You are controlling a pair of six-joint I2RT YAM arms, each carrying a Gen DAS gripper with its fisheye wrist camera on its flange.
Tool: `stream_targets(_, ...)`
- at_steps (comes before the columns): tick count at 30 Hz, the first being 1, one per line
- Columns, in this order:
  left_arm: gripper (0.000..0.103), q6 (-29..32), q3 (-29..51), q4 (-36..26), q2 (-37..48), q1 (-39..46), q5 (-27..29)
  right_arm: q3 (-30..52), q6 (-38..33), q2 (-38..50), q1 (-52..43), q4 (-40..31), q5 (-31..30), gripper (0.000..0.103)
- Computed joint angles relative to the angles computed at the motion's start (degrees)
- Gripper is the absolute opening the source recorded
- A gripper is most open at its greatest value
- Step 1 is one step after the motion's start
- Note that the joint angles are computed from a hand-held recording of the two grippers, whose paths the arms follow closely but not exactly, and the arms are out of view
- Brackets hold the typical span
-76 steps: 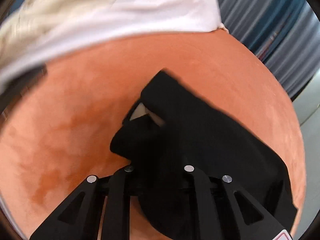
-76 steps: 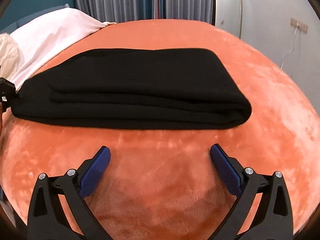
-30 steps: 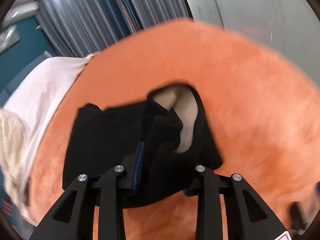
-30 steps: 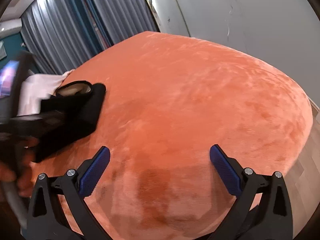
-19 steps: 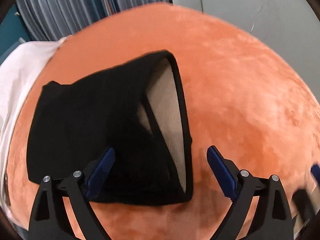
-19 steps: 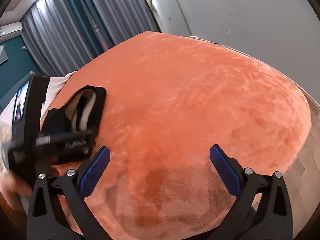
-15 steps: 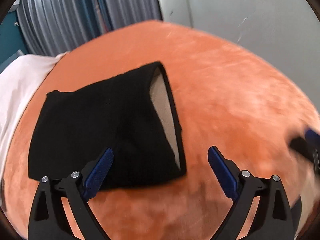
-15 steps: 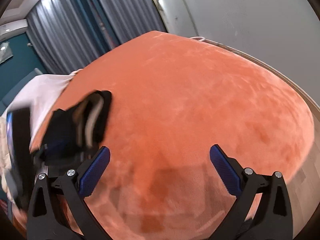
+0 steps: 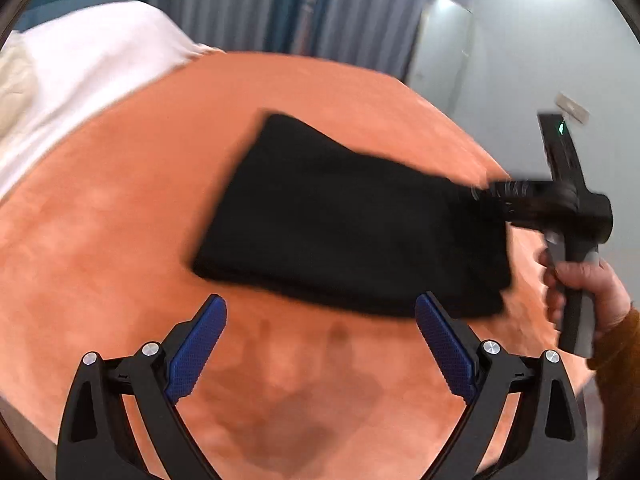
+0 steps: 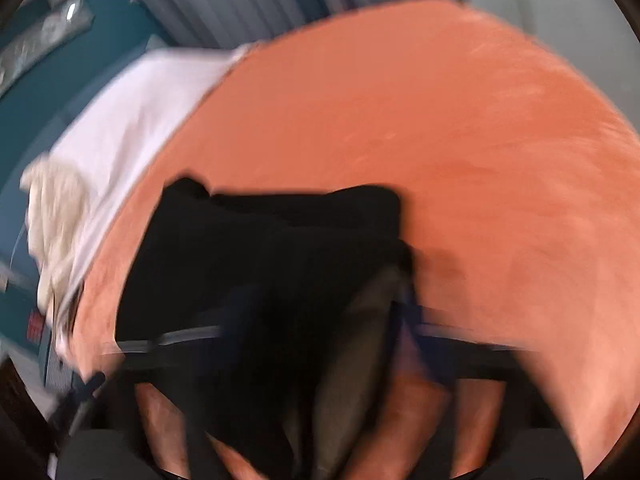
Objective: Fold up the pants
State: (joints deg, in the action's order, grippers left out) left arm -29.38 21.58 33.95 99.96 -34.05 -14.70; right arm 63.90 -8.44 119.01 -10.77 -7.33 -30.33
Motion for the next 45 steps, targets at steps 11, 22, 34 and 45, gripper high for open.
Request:
stream_targets(11,0.094,8.4,12.5,-3.9,9.5,11.8,-0.5,8.1,2.8,5.1,3.9,1.4,18.6,0.068)
stream_targets(22,0.095,-2.3,19.0,1.3,23.3,22.2,28.3,-14.5,10.0,-0.5,-10.4,14.1,-10.5,0.09)
stream_targets(34,0.036,-5.4,23.3,-4.2,21.1,19.8,29.5,-21.7,20.5,-4.7,-1.6,25.9,-9.8,0.041)
stream_targets(45,0.06,-6.2,2.2,7.1,13.7,11.6,23.5,-39.2,4.3,-12.6,-15.7,21.0,-16.3,0.061)
